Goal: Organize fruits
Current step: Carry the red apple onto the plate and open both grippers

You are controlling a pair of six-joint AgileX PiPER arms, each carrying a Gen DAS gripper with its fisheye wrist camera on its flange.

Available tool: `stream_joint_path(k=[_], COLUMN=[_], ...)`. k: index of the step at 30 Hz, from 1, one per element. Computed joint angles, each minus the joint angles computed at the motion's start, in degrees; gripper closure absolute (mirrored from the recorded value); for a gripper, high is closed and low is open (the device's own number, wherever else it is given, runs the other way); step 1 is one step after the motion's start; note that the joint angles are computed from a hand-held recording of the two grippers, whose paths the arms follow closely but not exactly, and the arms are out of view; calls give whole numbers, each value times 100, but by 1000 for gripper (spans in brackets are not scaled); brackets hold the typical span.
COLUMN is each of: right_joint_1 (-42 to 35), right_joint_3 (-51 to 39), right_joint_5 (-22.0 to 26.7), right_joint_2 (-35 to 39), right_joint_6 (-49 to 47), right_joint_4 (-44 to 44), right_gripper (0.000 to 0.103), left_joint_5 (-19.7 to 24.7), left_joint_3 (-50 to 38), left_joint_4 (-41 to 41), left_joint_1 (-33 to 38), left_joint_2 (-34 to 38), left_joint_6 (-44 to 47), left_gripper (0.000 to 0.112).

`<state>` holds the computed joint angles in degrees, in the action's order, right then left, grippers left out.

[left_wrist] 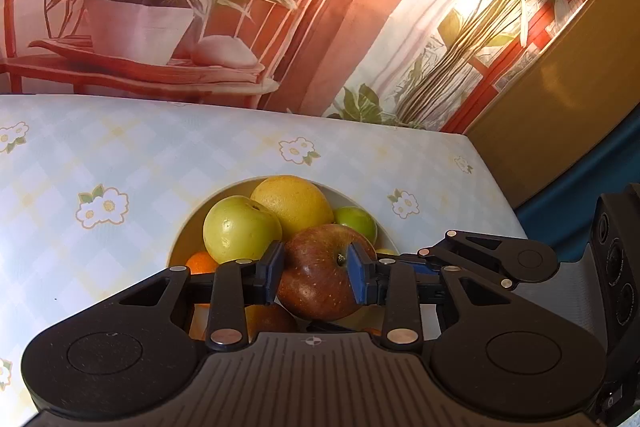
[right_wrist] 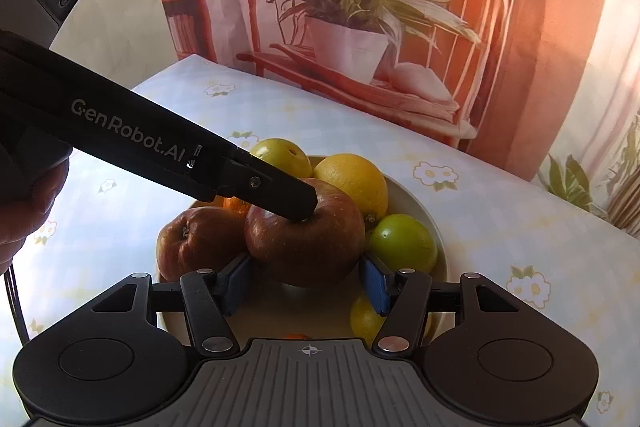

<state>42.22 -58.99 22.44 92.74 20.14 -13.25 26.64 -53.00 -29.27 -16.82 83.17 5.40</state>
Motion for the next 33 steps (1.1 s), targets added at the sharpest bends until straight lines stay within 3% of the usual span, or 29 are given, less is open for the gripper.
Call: stream_joint_path(k=[19, 26, 33], right_joint_1=[187, 405, 748], right_joint_3=[-229, -78, 483], right_joint_5=[445, 533, 460], right_joint_2=[104, -99, -751], right_joint_6=[502, 1313, 2609], right_joint_4=[-711, -1488, -2472], right_gripper=[50, 51, 51], left_joint_5=[-29, -70, 117], left_joint_3=[40, 223, 622], left_joint_4=[640, 1630, 3533], left_joint_1=[-145, -286, -818], left_joint_2=[-82, -529, -1363], left_joint_6=[-727, -1768, -3734], left_gripper=[81, 81, 80])
